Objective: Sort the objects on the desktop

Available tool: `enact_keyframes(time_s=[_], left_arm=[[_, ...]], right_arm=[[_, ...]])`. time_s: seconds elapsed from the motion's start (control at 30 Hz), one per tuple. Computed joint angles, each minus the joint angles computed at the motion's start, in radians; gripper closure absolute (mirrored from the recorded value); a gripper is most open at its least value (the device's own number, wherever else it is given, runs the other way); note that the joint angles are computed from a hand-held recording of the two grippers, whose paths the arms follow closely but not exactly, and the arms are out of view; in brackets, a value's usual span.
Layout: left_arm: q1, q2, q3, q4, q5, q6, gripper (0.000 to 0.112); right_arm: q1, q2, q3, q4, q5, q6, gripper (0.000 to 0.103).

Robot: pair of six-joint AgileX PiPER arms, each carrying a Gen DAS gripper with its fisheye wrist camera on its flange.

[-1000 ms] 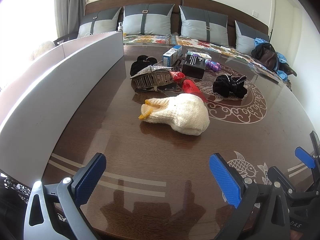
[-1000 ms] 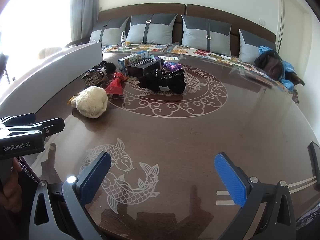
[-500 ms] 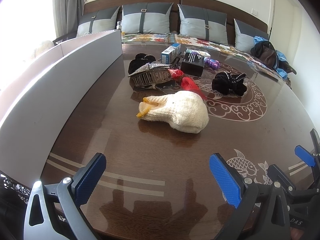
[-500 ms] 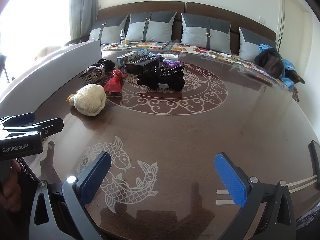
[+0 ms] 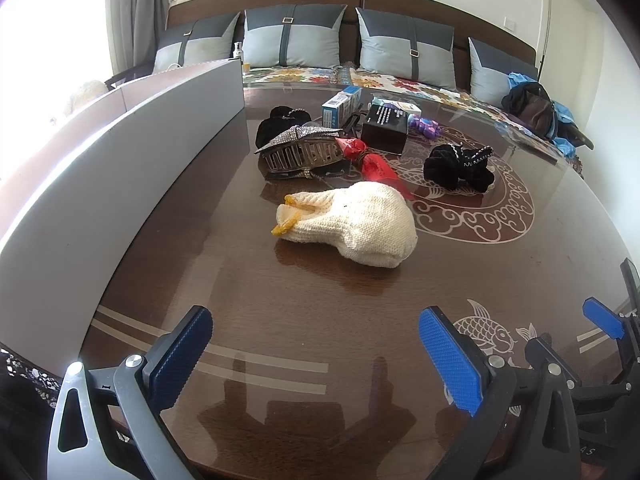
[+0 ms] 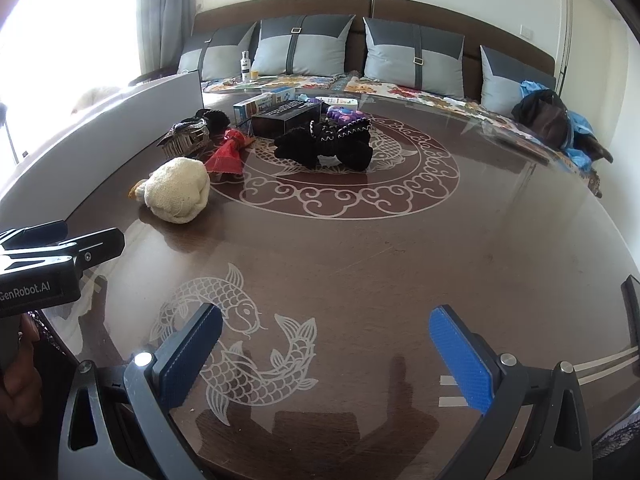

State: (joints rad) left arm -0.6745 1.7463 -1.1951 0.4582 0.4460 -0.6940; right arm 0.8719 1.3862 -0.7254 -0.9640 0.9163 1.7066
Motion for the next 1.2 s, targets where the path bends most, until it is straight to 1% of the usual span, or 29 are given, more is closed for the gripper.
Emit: enact_keyframes(time_s=[0.37,0.43,0.53,0.63,0.77,0.87,0.97,1.07,1.13,1.2], left_arm=[[0.007,0.006,-0.011,-0.014,0.011,0.019,0.009],[0.016,0.002,-0.007,-0.024,0.008,0.026,0.009],[0.025,0.0,-0.002,-0.023,0.007,0.025,0.009],[0.03,0.005,-0.002,-0.02,0.014,0.025,0.009],[0.03,0.01,-0.007,-0.045,0.021,0.051,0.009],[0.02,0.022,-0.026,-0.051,0.044,0.077,0.009],[0.017,0.032,-0.076,-0.077,0.076,0.1,0.009],[0.025,0.053,-0.178,-0.133,0.111,0.112,0.009],[0.024,0.089,-0.277,-0.173,0.146,0.113,0.009],[0.01,0.152,-0.399,-0.156,0.204,0.089,0.009]], right_arm=[[-0.03,0.004,-0.002,0.02,-0.026,-0.042,0.0],[-0.073,0.008,-0.013,0.041,-0.06,-0.114,0.0],[-0.15,0.029,-0.05,0.079,-0.077,-0.252,0.0],[-0.246,0.039,-0.069,0.136,-0.135,-0.387,0.0],[-0.334,0.064,-0.076,0.159,-0.174,-0.522,0.0],[-0.403,0.045,-0.043,0.171,-0.263,-0.6,0.0],[-0.466,0.028,-0.019,0.224,-0.343,-0.666,0.0],[-0.542,0.02,-0.012,0.37,-0.415,-0.803,0.0],[-0.555,0.026,-0.017,0.387,-0.421,-0.816,0.0],[-0.551,0.028,-0.02,0.379,-0.416,-0.806,0.0]])
